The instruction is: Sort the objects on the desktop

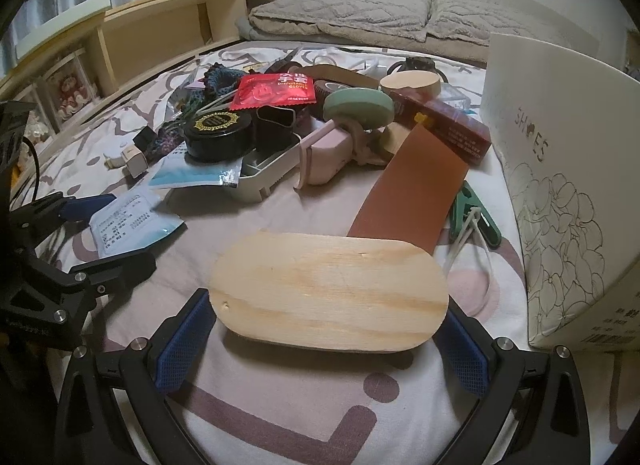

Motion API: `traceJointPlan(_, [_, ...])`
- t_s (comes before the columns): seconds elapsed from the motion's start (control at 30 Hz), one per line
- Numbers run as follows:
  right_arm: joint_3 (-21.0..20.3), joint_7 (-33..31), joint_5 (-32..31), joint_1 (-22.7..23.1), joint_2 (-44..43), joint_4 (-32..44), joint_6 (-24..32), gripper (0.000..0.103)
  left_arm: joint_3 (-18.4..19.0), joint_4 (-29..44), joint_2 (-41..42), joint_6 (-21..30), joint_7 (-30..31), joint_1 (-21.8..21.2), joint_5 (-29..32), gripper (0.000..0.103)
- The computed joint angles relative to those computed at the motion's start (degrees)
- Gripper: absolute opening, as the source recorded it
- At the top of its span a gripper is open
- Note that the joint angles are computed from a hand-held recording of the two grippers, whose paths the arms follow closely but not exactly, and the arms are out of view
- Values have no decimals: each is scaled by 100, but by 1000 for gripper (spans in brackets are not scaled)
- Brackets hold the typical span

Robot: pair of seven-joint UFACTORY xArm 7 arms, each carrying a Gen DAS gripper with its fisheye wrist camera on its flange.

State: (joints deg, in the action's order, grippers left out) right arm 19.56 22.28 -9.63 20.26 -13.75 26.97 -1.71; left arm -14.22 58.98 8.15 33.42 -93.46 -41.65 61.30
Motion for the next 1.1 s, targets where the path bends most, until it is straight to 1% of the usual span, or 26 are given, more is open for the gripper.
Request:
traceJointPlan(0.07, [-88, -43, 37, 85, 6, 0, 6, 103, 8, -38, -27, -119, 16, 32, -50, 102])
traceJointPlan(0.2, [-45, -24, 23, 49, 4, 10, 25, 103, 14, -169, -127, -370, -32, 108, -115, 103])
traceJointPlan(0.37, [-60, -28, 27, 64, 4, 9, 24, 103, -13, -140, -127, -409, 206, 170, -430, 103])
traceJointPlan(0.43, [-60, -28, 27, 64, 4, 9, 24, 103, -1, -163, -175, -442, 219, 181, -465, 103])
traceJointPlan(0.5, [-53, -20, 28, 60, 8, 10, 15, 103, -13, -154, -216, -330, 171, 153, -335, 103])
traceJointPlan(0.6, [-60, -21, 35, 72, 8, 5, 7, 103, -65, -72, -213, -55, 260, 115, -210, 103])
traceJointPlan(0.67, [-64, -21, 43, 80, 15, 2, -13, 103, -93, -18, -203, 45, 314, 94, -155, 103])
traceJointPlan(0.77, [-67, -24, 54, 83, 30, -4, -43, 103, -103, 24, -204, 58, 307, 80, -40, 103])
traceJointPlan(0.87, [-82, -39, 73, 99, 42, -11, -71, 103, -117, 154, -126, 283, 317, 20, 183, 103])
traceJointPlan(0.93, [-83, -48, 83, 101, 41, -12, -71, 103, -106, 240, -37, 336, 437, 14, 136, 103])
traceJointPlan(1.1, [-78, -60, 96, 97, 39, -13, -71, 103, -18, 298, 102, 225, 709, 36, -243, 103])
